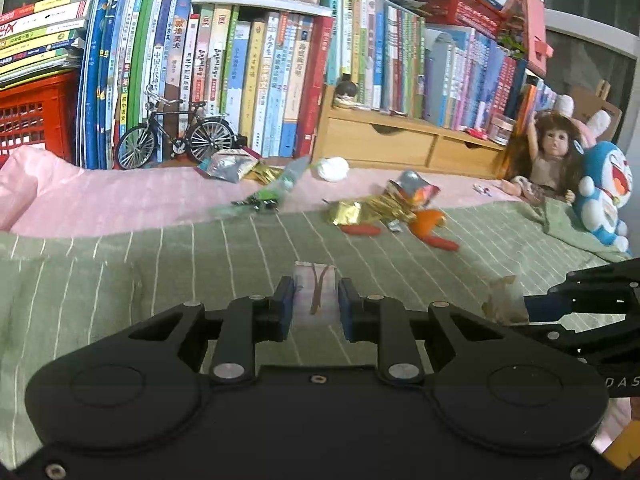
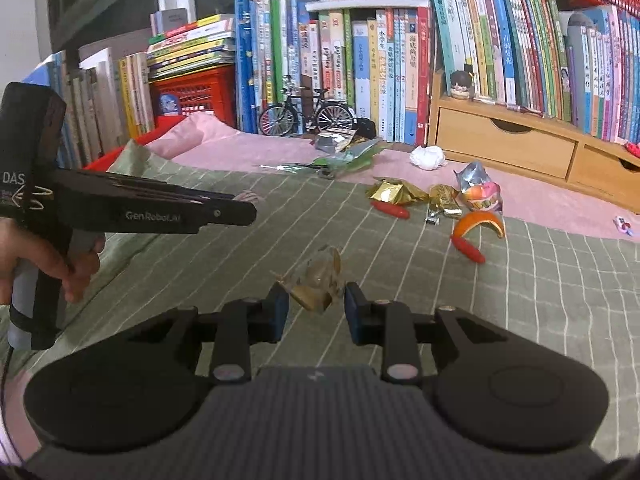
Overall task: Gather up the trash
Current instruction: 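Carry the paper scrap and clear wrapper over the bed edge down to the bin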
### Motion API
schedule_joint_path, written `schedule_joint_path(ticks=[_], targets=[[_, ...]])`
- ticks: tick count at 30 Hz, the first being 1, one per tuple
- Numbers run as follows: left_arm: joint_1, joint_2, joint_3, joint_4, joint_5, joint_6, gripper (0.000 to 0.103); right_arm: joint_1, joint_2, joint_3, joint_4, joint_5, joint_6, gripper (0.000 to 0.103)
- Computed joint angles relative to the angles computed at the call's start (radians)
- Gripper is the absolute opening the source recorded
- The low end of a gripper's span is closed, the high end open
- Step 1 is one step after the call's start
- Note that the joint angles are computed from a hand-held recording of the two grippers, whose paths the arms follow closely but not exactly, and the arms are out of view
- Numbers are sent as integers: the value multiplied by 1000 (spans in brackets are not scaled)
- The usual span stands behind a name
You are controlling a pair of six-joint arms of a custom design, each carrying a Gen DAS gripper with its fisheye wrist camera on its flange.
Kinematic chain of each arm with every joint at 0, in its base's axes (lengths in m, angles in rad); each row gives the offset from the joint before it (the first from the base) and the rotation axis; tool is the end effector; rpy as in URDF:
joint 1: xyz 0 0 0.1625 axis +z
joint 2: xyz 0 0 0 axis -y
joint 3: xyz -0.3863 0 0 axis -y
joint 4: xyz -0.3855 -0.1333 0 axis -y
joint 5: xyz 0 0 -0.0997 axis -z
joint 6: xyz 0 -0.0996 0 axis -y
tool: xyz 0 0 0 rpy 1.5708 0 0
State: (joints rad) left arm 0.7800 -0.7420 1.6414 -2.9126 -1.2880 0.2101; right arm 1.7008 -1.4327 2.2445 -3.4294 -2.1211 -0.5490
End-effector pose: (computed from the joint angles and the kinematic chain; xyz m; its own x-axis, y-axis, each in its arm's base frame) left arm -0.3528 -0.5756 0.0780 -0.6096 0.7180 -0.3359 0.7869 0.4967 -0.3661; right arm 0.1378 -0.4276 0.3093 -0.7372 0.0298 0.6750 -0.5270 0.5998 -0.6021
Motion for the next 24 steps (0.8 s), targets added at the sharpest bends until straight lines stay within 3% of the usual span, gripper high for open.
schedule_joint_path(ticks=[8,17,24], targets=[[-27,-113,140,-15,16,-36,22,64,-46,71,-25,-30,1,35],[-59,-225,262,-7,62,-41,22,97,-74,142,-48,-26,77,35],[-65,-303,339,38,52,-73,22,115,-105,215,-70,-14,144,35]])
